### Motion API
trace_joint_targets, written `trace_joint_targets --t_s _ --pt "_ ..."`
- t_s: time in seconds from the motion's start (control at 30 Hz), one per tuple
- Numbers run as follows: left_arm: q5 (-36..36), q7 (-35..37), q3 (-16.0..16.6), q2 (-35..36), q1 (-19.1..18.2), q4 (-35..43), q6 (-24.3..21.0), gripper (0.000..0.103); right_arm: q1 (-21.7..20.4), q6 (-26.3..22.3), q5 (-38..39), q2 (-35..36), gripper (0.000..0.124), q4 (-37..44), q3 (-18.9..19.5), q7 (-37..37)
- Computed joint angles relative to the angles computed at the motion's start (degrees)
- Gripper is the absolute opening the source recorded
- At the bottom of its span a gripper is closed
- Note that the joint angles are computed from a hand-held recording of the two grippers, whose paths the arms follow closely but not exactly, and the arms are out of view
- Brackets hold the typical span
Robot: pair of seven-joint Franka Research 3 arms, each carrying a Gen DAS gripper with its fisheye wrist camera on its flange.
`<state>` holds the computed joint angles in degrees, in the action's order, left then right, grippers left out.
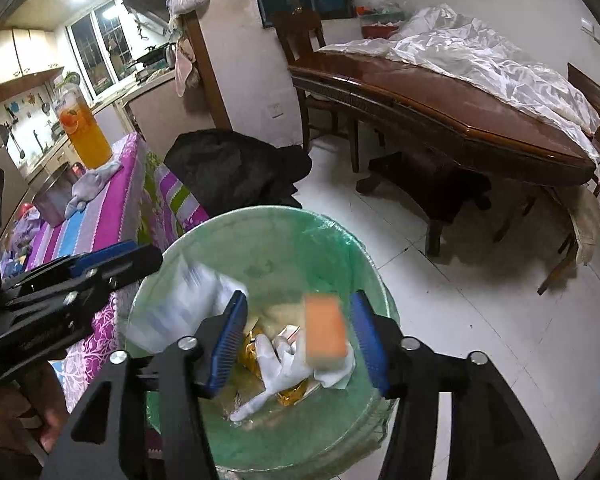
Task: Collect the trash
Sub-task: 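Open both tools to drop the packet and sponge into the green bin, then move both tools back toward the trash on the table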
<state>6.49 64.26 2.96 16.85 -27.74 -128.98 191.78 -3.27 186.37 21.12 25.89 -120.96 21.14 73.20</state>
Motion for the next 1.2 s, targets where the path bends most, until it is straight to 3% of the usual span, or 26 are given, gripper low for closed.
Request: trace_joint_targets --t_s 0.03,0.17,0.5,0.57,0.7,0.8,0.9,0.97,1.07,1.2 --pt "-1.2 0.5 2.8 -0.1 -2.8 -0.3 0.5 0.071 -0.2 0.3 0.0 -0.1 0.056 -0.1 0.2 0.0" --pt "-3.0 1.9 4.5 -0.3 -4.9 -0.6 0.4 0.071 -1.9 1.4 -0.4 -0.3 0.056 -1.0 1.6 0.4" --pt "-4.8 3.8 4.5 -1.8 -5.1 -2.8 1.0 0.071 -5.0 4.7 -4.4 -2.4 0.06 -4.7 5.0 3.3" --pt "-6.4 5.1 5.7 -2.5 -6.5 -4.0 1.5 0.071 -6.7 7.0 -6.4 -3.3 0.063 -6.4 6.9 4.6" --pt "-11.1 9.1 7.7 -5.0 -8.5 -7.5 2.7 0.071 -15.2 14.0 -13.8 -4.7 0.073 -11.4 15.2 10.0" --pt "-18.3 15.4 11.5 -8.7 -12.2 -12.2 4.6 0.071 -20.3 19.7 -20.2 -5.2 0.077 -15.1 19.4 16.0" --pt "-27.4 22.9 13.9 -12.3 -14.6 -16.5 6.6 0.071 -20.9 23.1 -24.1 -5.5 0.081 -17.4 19.9 20.4" --pt "-38.2 32.5 14.5 -15.7 -15.6 -20.0 8.4 0.073 -20.4 24.5 -26.7 -5.5 0.081 -18.2 19.8 22.4" --pt "-52.6 45.0 12.3 -20.1 -13.2 -24.3 11.7 0.077 -19.0 25.2 -30.9 -5.3 0.084 -18.5 19.8 24.8" --pt "-61.9 52.6 10.3 -26.2 -6.1 -30.5 14.4 0.077 -14.5 24.7 -33.6 -4.6 0.086 -17.2 18.3 26.0"
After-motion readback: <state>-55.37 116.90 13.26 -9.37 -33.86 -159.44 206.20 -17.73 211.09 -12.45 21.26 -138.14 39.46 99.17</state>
